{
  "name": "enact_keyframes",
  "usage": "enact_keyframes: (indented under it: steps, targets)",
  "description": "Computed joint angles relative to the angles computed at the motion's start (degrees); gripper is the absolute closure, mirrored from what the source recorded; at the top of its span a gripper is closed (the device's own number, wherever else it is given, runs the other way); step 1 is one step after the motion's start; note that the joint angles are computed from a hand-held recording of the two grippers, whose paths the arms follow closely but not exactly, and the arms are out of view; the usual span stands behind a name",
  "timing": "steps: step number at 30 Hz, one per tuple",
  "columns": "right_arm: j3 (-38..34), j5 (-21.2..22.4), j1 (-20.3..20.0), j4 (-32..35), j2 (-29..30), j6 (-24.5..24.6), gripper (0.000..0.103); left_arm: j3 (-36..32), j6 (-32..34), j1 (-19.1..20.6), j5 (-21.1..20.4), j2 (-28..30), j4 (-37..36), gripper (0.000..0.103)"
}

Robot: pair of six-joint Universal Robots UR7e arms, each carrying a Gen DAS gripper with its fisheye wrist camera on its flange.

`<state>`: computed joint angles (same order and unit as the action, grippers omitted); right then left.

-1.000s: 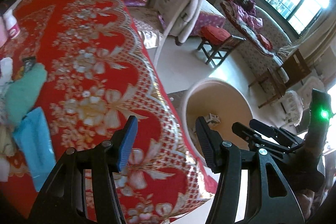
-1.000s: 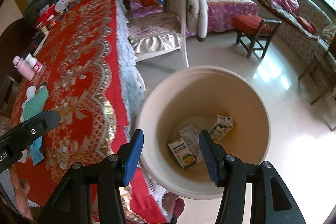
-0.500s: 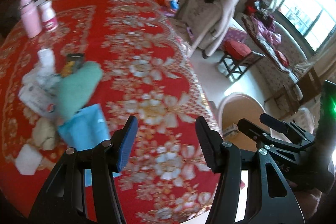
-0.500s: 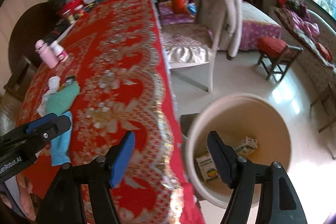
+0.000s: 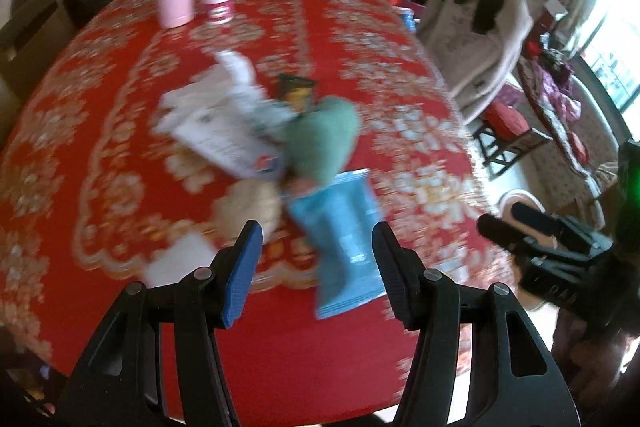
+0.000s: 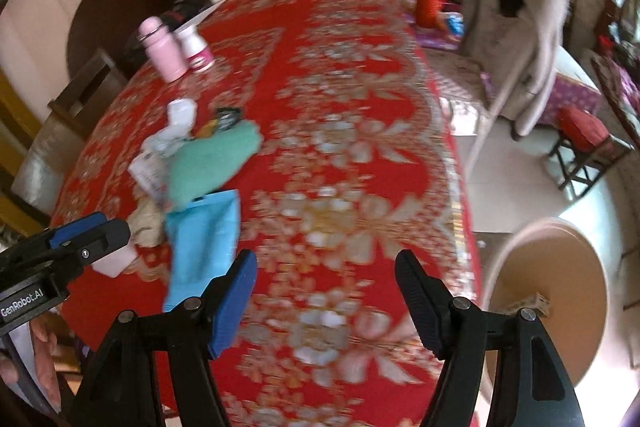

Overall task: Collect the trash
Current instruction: 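Move both open tools back over the table, then grasp the white foam block with the left tool while the right tool reaches the beige crumpled item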

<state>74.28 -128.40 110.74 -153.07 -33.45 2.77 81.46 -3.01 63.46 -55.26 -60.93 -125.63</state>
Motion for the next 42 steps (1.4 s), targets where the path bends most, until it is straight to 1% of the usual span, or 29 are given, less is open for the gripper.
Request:
enact_keyframes:
  steps: [3,9,11,13,19,20,21,22,23,25,30,33,36,38,39,40,41,42]
  targets:
    - [-2.87,1.25,0.62,1.63,2.29,-1.24,0.034,0.86,0.40,1.64,1.81,-2.07,1.17,0.047]
    - [-7.91,3.45,1.34,5.24,6.08,-1.73,0.034,1.60,2.53,4.10,3.12,-3.71,2.27,0.047]
    - [-9.10,3.86,1.54,6.13,6.98,-1.98,0.034,1.92,4.75,4.67,3.46,-3.67,2.04,0.046]
    - [-11.11,3.97,1.87,7.54,8.40,-2.22,0.034,2.42,7.67,5.09,4.76,-3.24,0.99,0.046]
    - [-15.61,5.05,2.34,10.59,11.35,-2.28,0.034,1.76,13.19,6.27,5.42,-0.97,-0.52,0.046]
    - [-16.67,5.30,2.45,11.16,12.04,-2.32,0.034,1.34,13.19,6.52,4.99,-0.73,-0.06,0.049]
    - [-17.21,5.40,2.55,11.48,12.38,-2.34,0.034,0.60,12.75,6.90,3.99,-0.51,0.88,0.065]
    - [-18.16,5.60,2.70,12.00,13.01,-2.39,0.034,-0.96,11.23,7.65,1.89,-0.25,3.10,0.074]
    - [-19.01,5.88,2.81,12.43,13.56,-2.47,0.034,-1.85,10.16,8.14,0.64,-0.22,3.79,0.074]
    - [-21.29,7.18,3.04,13.55,15.04,-3.01,0.034,-2.98,8.64,8.65,-0.05,-0.32,4.26,0.076]
    - [-28.10,8.83,4.20,15.45,20.04,-6.69,0.034,-4.95,8.38,9.17,1.60,-0.50,4.02,0.078]
    - [-33.26,8.43,4.67,17.78,23.69,-8.22,0.041,-5.22,8.76,9.34,2.35,-0.65,3.18,0.078]
    - [-39.70,7.56,4.71,21.93,27.81,-8.13,0.044,-5.55,8.64,9.61,2.28,-0.68,2.64,0.078]
    - [-43.60,6.81,4.44,24.86,30.23,-7.39,0.054,-6.07,8.16,9.74,2.16,-0.53,2.93,0.078]
    - [-45.18,6.51,4.24,26.59,31.15,-6.53,0.064,-6.05,8.14,9.74,2.11,-0.71,2.98,0.078]
    - [-45.15,6.70,4.00,26.84,31.24,-5.85,0.070,-6.00,8.20,9.69,2.10,-0.84,2.87,0.078]
    - [-44.15,7.13,3.84,25.93,30.82,-5.68,0.070,-6.02,8.32,9.54,2.17,-0.91,2.76,0.078]
    - [-42.13,7.81,3.71,23.89,29.89,-5.95,0.075,-6.12,8.42,9.49,2.18,-0.86,2.70,0.078]
